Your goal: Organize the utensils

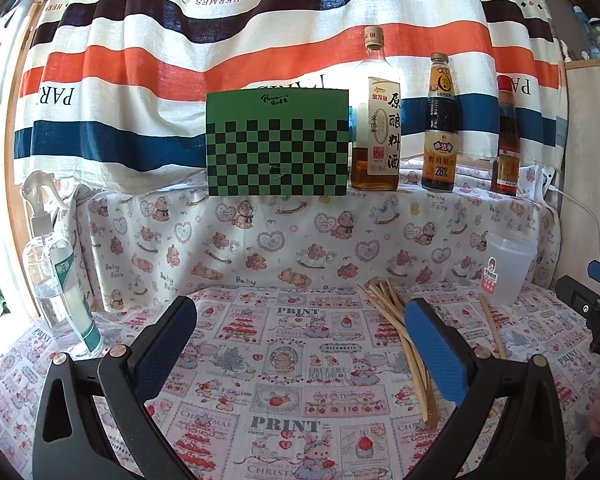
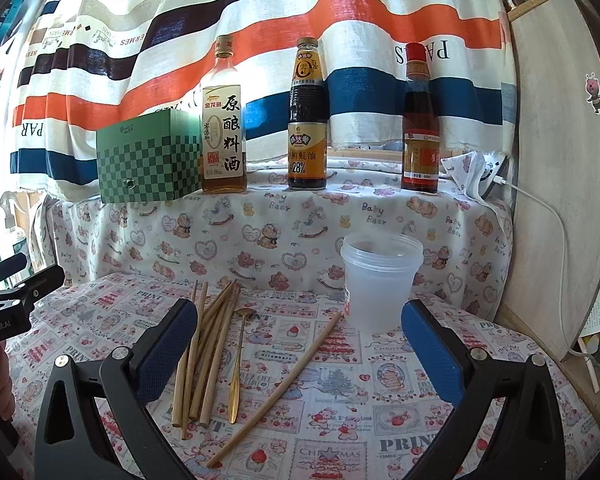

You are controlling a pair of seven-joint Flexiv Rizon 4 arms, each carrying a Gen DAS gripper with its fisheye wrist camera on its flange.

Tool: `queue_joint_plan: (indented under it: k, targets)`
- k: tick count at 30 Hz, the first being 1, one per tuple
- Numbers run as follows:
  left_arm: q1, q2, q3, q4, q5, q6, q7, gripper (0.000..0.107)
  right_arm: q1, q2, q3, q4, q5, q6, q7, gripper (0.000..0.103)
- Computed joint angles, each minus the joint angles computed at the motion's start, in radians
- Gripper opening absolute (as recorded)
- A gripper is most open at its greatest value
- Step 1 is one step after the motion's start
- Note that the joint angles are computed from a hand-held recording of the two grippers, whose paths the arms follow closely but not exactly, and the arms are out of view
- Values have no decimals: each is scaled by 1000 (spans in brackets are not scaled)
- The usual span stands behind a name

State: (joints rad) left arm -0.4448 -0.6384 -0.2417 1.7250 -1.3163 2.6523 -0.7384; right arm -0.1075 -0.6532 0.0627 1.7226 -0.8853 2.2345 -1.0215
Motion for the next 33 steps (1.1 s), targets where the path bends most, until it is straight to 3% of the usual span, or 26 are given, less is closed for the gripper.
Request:
queue_joint_plan:
  k: [12, 15, 21, 23, 25, 28, 33]
  targets:
    - [7, 4, -3, -1, -9, -27, 12, 103, -14, -5, 6, -6, -37, 15, 17, 103]
    - [-7, -16, -1, -31, -29, 18, 40, 103, -10, -4, -1, -3, -36, 17, 23, 98]
    - [1, -12, -7, -26, -30, 19, 29, 103, -2, 0, -9, -1, -22, 14, 20, 88]
    - [-1, -29, -9, -51, -57, 63, 33, 103, 18, 7, -21, 11, 25, 11, -10, 87]
    - [14, -16, -17, -29, -48, 48, 5, 103, 67, 23, -48, 36, 158, 1, -79, 87]
    - [18, -6, -13, -6, -31, 41, -28, 103, 75, 25, -40, 39, 240, -3, -116, 87]
    - [12, -2, -10, -4, -40, 34, 6, 103, 5, 18, 24, 27, 141, -17, -74, 80]
